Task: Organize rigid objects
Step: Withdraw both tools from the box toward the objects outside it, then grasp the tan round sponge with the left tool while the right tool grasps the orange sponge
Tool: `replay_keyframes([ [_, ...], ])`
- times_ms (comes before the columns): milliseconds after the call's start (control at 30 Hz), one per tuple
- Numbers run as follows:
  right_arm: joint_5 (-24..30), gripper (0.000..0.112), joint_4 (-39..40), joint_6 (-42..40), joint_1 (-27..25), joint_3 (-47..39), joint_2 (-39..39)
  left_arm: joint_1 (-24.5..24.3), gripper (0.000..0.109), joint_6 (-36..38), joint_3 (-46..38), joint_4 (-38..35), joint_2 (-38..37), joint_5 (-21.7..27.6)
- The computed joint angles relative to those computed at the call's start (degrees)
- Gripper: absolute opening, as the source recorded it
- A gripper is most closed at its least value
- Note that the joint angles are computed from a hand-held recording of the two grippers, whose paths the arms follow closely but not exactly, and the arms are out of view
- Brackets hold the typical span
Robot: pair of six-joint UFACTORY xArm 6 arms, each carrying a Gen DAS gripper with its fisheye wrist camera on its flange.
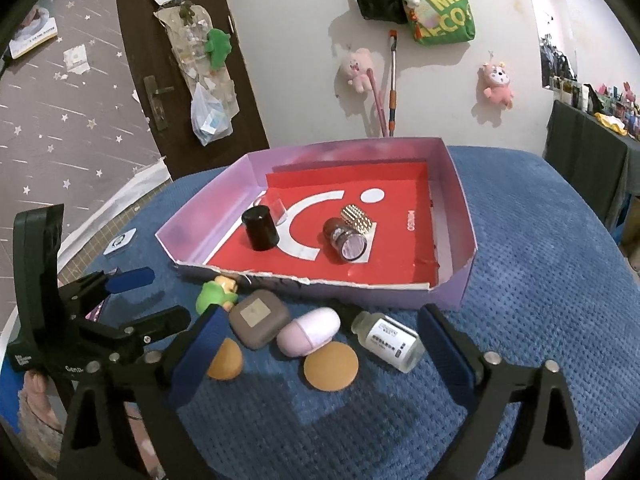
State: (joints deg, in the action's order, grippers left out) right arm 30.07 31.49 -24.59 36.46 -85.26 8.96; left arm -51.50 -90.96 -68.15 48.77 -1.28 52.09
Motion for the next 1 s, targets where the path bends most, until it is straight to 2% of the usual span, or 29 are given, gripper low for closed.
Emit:
replay_keyframes([
  [533, 0.5, 0.074, -1.1, 0.7, 0.5, 2.9, -1.5, -1.1, 0.103, 0.6, 0.3, 0.3, 0.9, -3.1],
  [700, 0.8, 0.069, -1.4, 1.0, 0.4, 3.5, -1.6, -0.9, 0.102, -0.3, 1.1, 0.7, 0.9, -5.4],
  [1000, 2.2, 0.061, -1.6, 0.7, 0.1, 4.8, -2.0, -0.4, 0.087, 1.6, 0.0, -1.2, 3.7, -10.0],
])
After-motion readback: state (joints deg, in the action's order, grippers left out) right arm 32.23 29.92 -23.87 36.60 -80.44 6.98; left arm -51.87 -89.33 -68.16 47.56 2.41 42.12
